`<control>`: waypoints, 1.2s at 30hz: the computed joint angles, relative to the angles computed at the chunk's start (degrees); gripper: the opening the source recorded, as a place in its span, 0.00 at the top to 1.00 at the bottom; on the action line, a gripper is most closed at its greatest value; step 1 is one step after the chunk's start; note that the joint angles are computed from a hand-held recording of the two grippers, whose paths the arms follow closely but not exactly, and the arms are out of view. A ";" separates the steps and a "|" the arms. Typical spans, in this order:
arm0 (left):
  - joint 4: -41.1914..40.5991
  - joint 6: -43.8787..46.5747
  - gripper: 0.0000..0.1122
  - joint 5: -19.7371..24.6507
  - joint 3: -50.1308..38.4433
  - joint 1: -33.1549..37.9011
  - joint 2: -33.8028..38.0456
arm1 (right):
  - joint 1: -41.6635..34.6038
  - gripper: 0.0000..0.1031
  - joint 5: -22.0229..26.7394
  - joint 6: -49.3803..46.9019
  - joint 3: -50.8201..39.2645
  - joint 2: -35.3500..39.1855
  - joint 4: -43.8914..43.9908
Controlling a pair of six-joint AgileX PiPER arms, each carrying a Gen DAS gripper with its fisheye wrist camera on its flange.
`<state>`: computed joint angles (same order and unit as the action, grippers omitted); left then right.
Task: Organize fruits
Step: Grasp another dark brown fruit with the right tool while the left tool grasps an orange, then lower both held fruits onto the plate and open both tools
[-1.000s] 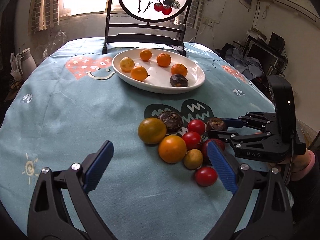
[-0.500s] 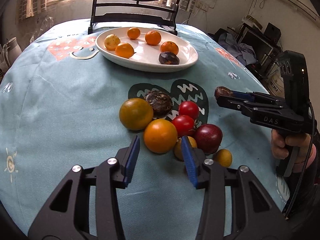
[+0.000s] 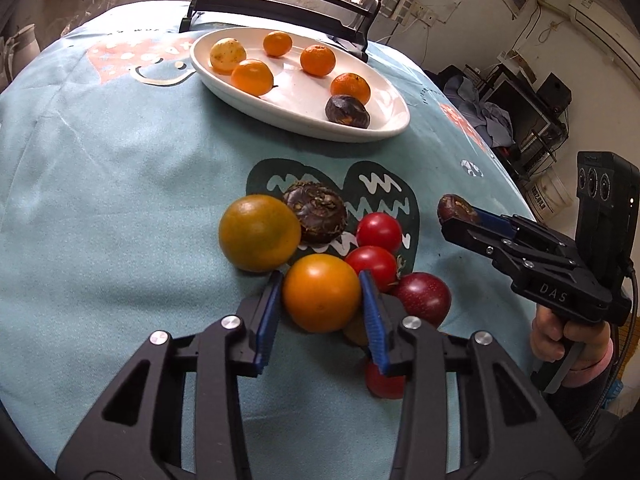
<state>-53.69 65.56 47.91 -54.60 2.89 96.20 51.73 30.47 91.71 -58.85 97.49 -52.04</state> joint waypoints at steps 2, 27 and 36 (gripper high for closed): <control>-0.40 0.65 0.65 -0.53 0.48 -0.12 -0.32 | 0.01 0.59 -0.22 0.35 0.10 -0.05 -0.29; -6.78 6.02 0.66 2.45 2.11 5.06 -13.76 | 1.13 0.59 -4.34 19.74 4.18 -5.49 -20.92; 4.13 -13.94 0.66 -3.01 -26.03 -7.27 2.78 | -8.85 0.59 -4.22 6.17 -8.09 -0.89 -11.87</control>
